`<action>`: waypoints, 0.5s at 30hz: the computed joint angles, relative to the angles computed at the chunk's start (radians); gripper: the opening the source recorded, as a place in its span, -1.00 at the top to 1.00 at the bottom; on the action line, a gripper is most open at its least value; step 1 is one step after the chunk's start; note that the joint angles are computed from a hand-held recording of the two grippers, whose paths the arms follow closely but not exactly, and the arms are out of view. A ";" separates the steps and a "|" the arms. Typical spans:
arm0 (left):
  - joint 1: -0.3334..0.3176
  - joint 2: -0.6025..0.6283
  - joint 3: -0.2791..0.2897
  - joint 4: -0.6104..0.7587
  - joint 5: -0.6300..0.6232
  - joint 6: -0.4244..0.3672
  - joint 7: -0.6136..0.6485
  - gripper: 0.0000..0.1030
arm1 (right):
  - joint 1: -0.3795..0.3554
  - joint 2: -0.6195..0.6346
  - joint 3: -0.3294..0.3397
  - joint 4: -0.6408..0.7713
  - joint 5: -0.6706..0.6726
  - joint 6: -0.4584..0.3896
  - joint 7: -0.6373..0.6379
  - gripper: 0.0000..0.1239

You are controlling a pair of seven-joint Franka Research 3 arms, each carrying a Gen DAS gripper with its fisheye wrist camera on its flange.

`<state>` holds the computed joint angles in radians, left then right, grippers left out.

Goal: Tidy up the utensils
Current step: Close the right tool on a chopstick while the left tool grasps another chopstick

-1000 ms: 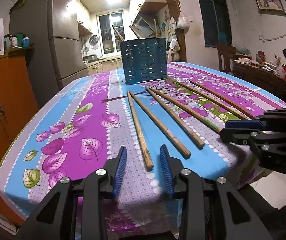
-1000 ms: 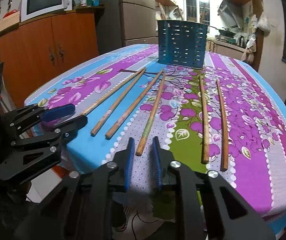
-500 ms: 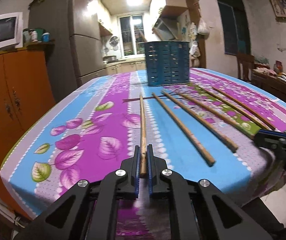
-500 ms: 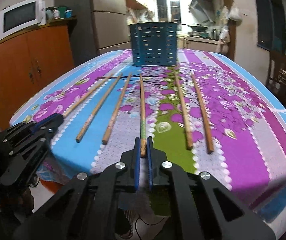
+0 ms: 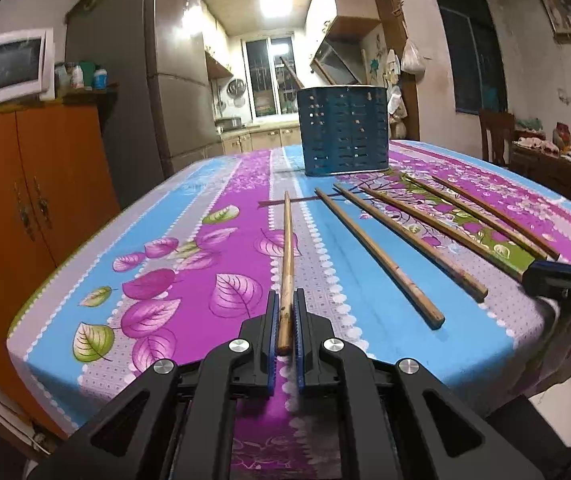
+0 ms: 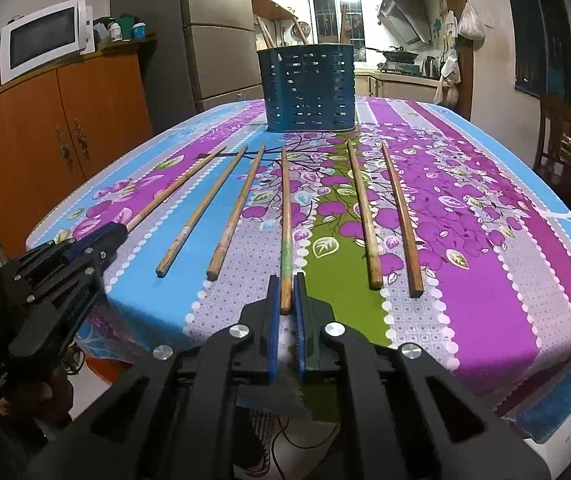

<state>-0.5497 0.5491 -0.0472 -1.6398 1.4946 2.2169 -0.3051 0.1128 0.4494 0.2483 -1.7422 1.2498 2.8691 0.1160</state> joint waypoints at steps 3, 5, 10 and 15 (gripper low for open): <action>-0.006 0.006 0.004 0.004 0.014 -0.009 0.001 0.83 | -0.003 0.007 0.012 0.006 0.023 0.015 -0.038 0.89; -0.008 0.010 0.007 0.006 0.023 -0.012 -0.003 0.84 | -0.009 0.010 0.021 0.009 0.052 0.022 -0.072 0.89; -0.006 0.007 0.008 -0.004 0.045 -0.007 -0.042 0.85 | -0.006 0.011 0.021 0.012 0.108 0.030 -0.130 0.93; 0.009 -0.024 0.001 -0.034 0.049 0.018 -0.086 0.86 | -0.002 0.011 0.009 0.021 0.140 0.032 -0.119 0.93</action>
